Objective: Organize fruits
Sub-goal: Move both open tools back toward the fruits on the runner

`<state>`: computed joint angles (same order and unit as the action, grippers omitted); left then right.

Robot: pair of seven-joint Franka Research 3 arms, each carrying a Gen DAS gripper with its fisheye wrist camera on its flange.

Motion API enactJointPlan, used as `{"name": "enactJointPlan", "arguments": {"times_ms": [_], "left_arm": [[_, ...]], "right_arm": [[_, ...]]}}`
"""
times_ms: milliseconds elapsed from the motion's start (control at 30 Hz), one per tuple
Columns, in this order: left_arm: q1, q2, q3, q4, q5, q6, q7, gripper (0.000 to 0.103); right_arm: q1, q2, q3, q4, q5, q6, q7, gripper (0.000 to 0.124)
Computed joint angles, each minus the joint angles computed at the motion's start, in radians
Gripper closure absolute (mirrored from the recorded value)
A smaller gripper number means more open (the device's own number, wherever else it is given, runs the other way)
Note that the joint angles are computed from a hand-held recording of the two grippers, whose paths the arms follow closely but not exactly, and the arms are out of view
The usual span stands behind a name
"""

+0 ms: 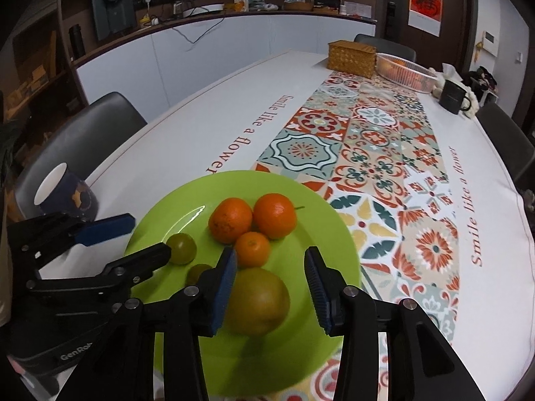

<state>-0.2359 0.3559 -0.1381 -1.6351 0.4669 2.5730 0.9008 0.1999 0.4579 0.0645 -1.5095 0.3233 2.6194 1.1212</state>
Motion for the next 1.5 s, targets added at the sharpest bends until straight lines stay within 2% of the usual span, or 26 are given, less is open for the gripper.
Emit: {"name": "enactJointPlan", "arguments": {"times_ms": [233, 333, 567, 733, 867, 967, 1033, 1200, 1500], "left_arm": [[-0.03, -0.09, 0.011, -0.074, 0.087, -0.005, -0.103, 0.047], [-0.044, -0.149, 0.014, -0.12, 0.166, -0.008, -0.196, 0.046], [-0.036, -0.254, -0.027, -0.197, 0.257, -0.023, -0.302, 0.041], [-0.029, -0.313, -0.057, -0.247, 0.298, -0.024, -0.354, 0.039], [-0.029, -0.352, -0.081, -0.275, 0.34, -0.039, -0.409, 0.034], [-0.03, -0.381, -0.098, -0.301, 0.362, -0.049, -0.443, 0.029], [-0.03, -0.4, -0.108, -0.32, 0.374, -0.053, -0.463, 0.028], [-0.032, -0.44, -0.132, -0.369, 0.385, -0.057, -0.509, 0.023], [-0.042, -0.468, -0.157, -0.436, 0.35, -0.054, -0.544, 0.022]], "right_arm": [[-0.023, -0.121, 0.017, -0.15, 0.065, 0.091, -0.049, 0.076], [-0.029, -0.179, 0.023, -0.215, 0.103, 0.125, -0.083, 0.076], [-0.033, -0.321, 0.033, -0.363, 0.227, 0.196, -0.207, 0.075], [-0.019, -0.401, 0.022, -0.443, 0.342, 0.209, -0.299, 0.073], [0.0, -0.455, 0.0, -0.5, 0.405, 0.214, -0.353, 0.073], [0.013, -0.496, -0.017, -0.544, 0.448, 0.22, -0.385, 0.072], [0.021, -0.523, -0.029, -0.575, 0.477, 0.231, -0.409, 0.068], [0.041, -0.576, -0.055, -0.644, 0.503, 0.268, -0.44, 0.067], [0.067, -0.646, -0.089, -0.752, 0.516, 0.303, -0.454, 0.067]]}}
